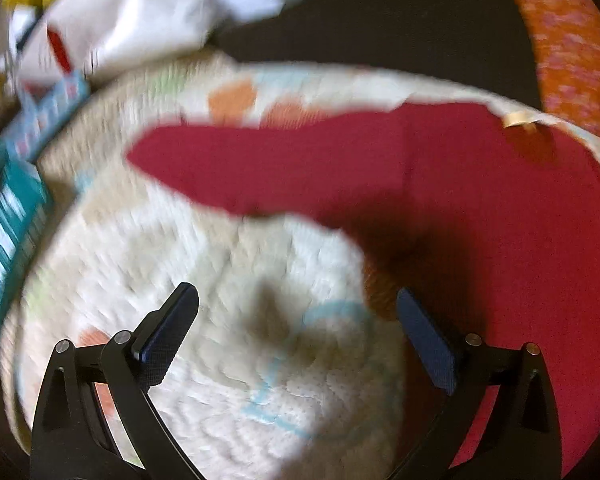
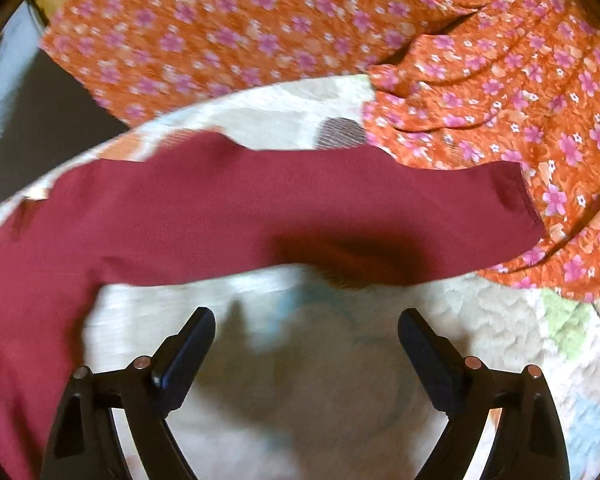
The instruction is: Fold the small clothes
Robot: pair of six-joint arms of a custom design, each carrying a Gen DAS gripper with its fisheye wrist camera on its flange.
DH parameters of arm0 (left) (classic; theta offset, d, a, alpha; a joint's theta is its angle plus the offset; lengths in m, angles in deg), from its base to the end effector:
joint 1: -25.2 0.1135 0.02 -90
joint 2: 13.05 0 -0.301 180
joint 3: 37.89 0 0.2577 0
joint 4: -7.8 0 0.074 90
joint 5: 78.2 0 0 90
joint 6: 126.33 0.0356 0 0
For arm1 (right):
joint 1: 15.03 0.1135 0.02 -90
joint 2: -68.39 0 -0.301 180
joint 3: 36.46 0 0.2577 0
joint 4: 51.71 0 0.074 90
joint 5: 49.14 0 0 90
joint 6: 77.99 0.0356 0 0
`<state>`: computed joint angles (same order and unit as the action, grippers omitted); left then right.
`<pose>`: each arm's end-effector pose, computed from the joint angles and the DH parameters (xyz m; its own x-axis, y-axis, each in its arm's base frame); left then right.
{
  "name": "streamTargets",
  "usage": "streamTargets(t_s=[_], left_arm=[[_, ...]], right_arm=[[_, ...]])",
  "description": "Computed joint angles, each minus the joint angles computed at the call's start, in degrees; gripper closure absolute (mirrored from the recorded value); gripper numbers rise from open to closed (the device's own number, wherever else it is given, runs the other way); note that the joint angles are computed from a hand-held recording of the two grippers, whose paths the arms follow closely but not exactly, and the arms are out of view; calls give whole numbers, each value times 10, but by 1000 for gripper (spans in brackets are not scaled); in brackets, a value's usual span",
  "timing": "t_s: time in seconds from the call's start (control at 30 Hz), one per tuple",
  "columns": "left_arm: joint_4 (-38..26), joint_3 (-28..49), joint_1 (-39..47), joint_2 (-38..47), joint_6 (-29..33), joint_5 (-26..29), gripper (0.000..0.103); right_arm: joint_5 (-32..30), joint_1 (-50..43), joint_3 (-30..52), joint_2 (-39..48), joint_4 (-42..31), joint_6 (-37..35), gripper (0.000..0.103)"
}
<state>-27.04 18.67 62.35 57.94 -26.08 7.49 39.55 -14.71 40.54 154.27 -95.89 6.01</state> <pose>0.1920 0.1489 0.2509 -0.7085 -0.3142 -0.6319 -0.5236 0.8344 0.1721 0.3188 0.0026 0.2864 -0.7929 -0.1089 -0.5996 -0.1028 0.9937 -0.0446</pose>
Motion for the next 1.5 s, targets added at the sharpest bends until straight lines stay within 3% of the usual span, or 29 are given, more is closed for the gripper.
streamTargets(t_s=[0.17, 0.33, 0.43, 0.67, 0.97, 1.17, 1.33, 1.5], left_arm=[[-53, 19, -53, -107, 52, -39, 3], [-146, 96, -32, -117, 40, 56, 3], [-170, 121, -36, -120, 22, 76, 3], [-166, 134, -27, -104, 19, 80, 3], [-160, 118, -48, -80, -14, 97, 3], [-154, 136, 22, -20, -21, 144, 3], [-107, 138, 80, 29, -2, 129, 3], [-94, 200, 173, 141, -31, 151, 3]], right_arm=[[-2, 65, 47, -78, -82, 4, 11], [4, 153, 115, -97, -169, 78, 11], [39, 218, 134, -102, -181, 107, 11], [80, 316, 140, -81, -169, 160, 11], [96, 345, 111, -47, -133, 193, 11], [91, 360, 113, -21, -117, 201, 11], [88, 383, 122, 24, -100, 204, 11], [72, 410, 133, 65, -82, 189, 14]])
